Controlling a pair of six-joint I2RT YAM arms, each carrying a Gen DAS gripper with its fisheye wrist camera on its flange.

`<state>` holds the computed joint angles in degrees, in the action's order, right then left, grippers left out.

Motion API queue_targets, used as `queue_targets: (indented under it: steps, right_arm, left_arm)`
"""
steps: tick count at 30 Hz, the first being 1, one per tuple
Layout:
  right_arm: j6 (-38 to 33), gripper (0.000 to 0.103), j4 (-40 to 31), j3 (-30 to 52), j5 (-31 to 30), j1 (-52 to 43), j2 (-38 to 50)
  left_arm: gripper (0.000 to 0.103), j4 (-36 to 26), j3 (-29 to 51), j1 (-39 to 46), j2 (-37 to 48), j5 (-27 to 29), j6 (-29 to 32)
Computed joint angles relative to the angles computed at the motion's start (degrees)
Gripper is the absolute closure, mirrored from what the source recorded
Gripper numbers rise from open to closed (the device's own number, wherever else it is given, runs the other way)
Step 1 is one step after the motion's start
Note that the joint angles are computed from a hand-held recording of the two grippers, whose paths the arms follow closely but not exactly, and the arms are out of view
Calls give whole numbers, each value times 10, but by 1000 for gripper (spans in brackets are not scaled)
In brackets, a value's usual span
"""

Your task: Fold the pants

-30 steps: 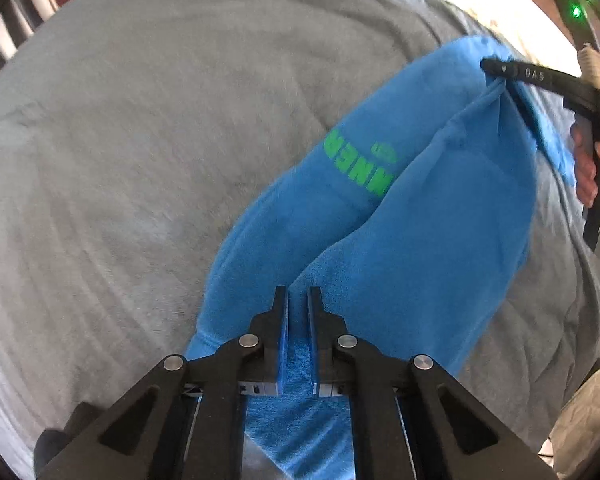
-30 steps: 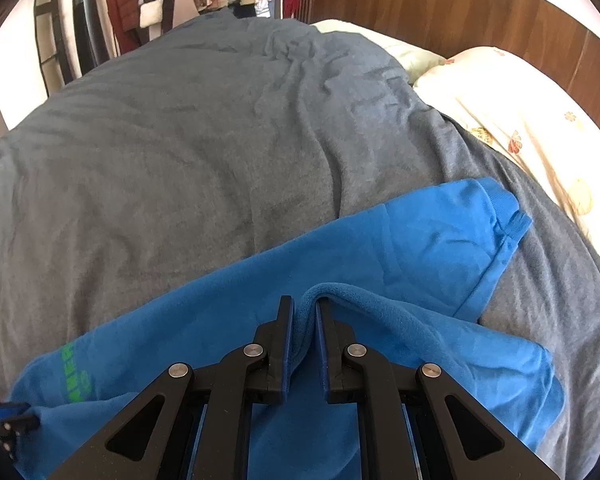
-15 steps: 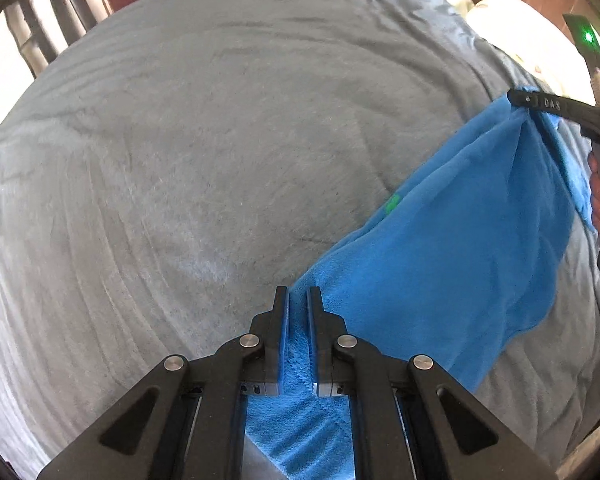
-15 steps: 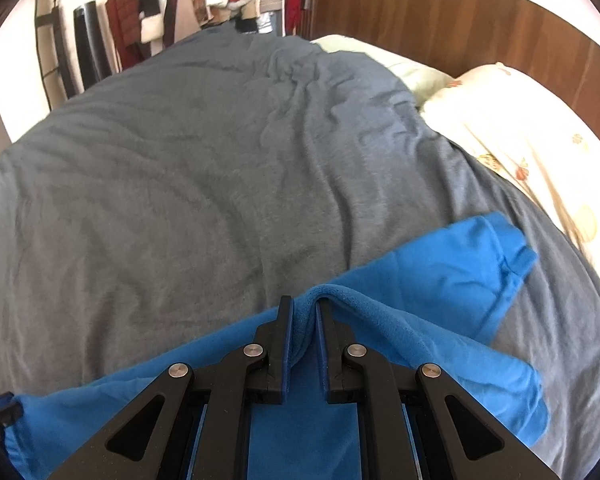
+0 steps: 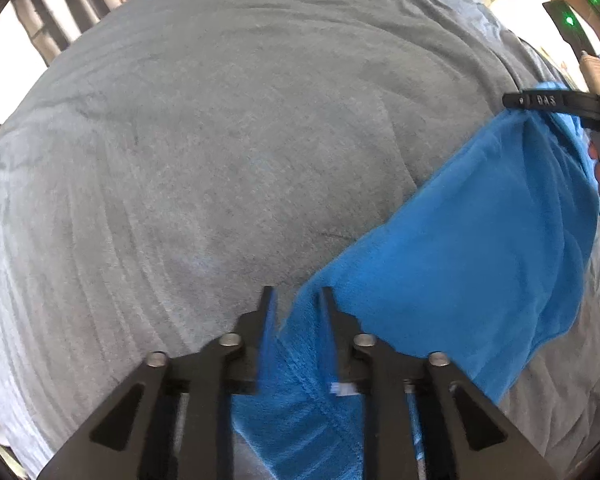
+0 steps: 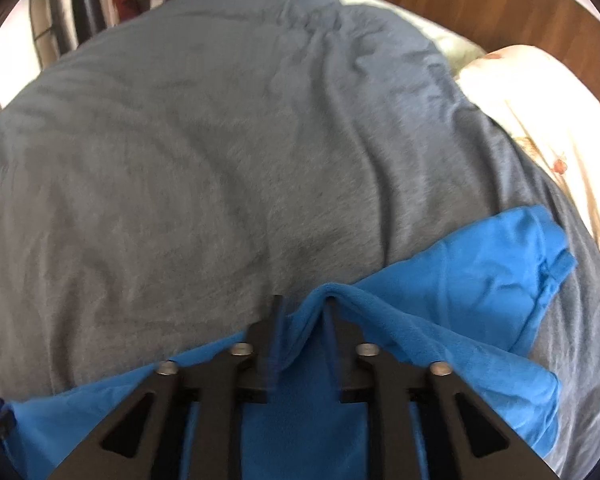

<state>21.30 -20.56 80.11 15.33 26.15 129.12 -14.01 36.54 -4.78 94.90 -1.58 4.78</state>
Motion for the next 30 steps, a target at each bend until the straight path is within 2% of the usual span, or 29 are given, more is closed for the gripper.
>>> queue_targets:
  steps: [1,2,4,9,13,17,23,27,30]
  right_arm:
    - [-9,68,-9,6,-9,0,-1]
    - [-20,62,-17,9,-15,1,-5]
    - [-31,58,-27,4,-21,5,-22]
    - [-42,57,-24,-56,-44,11,-99]
    - [-42,57,9,-147,-62,14,-198]
    - [-43,57,46,-254,-76,6,-322]
    - [-42,57,39,-380,-89,-55,-497]
    - [-67,57,16,-442,-105,-130,-598]
    - [-114,57,6,-476,-145,-209,-652]
  left_arm:
    - [64,1,-4,0,-12,-3,-7]
    - [62,0,-9,-2,-30,-9,-15]
    - [61,-12,-18,-9,-73,-20,-27]
    - [60,-69,-37,-40,-187,-31,-41]
    - [58,-119,-39,-93,-277,-55,-64]
    - [58,-153,-22,-158,-327,-65,-100]
    - [58,-167,15,-294,-329,-90,-165]
    - [58,-142,45,-387,-279,-107,-216]
    - [58,-117,76,-441,-222,-119,-245]
